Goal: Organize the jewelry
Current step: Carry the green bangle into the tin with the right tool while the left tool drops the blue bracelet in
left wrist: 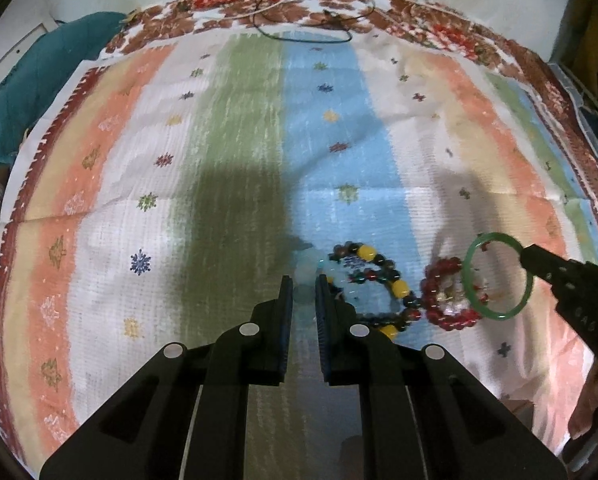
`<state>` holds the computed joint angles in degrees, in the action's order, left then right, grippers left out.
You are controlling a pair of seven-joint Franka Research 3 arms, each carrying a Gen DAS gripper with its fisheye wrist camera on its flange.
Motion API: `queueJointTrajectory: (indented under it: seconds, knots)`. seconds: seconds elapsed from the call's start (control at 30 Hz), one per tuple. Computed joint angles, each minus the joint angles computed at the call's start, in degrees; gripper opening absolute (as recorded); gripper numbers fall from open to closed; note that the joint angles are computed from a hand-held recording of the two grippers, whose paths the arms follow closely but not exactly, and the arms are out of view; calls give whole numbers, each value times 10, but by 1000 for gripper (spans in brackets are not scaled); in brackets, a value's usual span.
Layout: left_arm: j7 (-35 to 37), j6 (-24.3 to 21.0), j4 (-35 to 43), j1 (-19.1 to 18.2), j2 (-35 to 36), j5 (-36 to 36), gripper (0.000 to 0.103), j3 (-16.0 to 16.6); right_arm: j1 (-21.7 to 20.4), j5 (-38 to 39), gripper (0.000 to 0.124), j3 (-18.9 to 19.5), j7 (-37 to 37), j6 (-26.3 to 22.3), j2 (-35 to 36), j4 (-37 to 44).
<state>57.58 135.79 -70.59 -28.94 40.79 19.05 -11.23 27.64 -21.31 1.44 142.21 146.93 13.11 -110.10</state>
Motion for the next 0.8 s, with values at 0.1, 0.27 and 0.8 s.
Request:
queueJointTrajectory:
  seconds: [0.1,0.27,0.8]
  knots:
    - [-1,15,-16,1,-13,1,11,-2,4,-12,8,0,7,-1,-7,-3]
    - [-11,32,-47,0,-40,11,11,-1,5,-8,8,7,5,-1,-16,-8]
    - [-48,100,-151,-10,-130,66,11,-3,-4,-91,9,35,85,13,-92,-67]
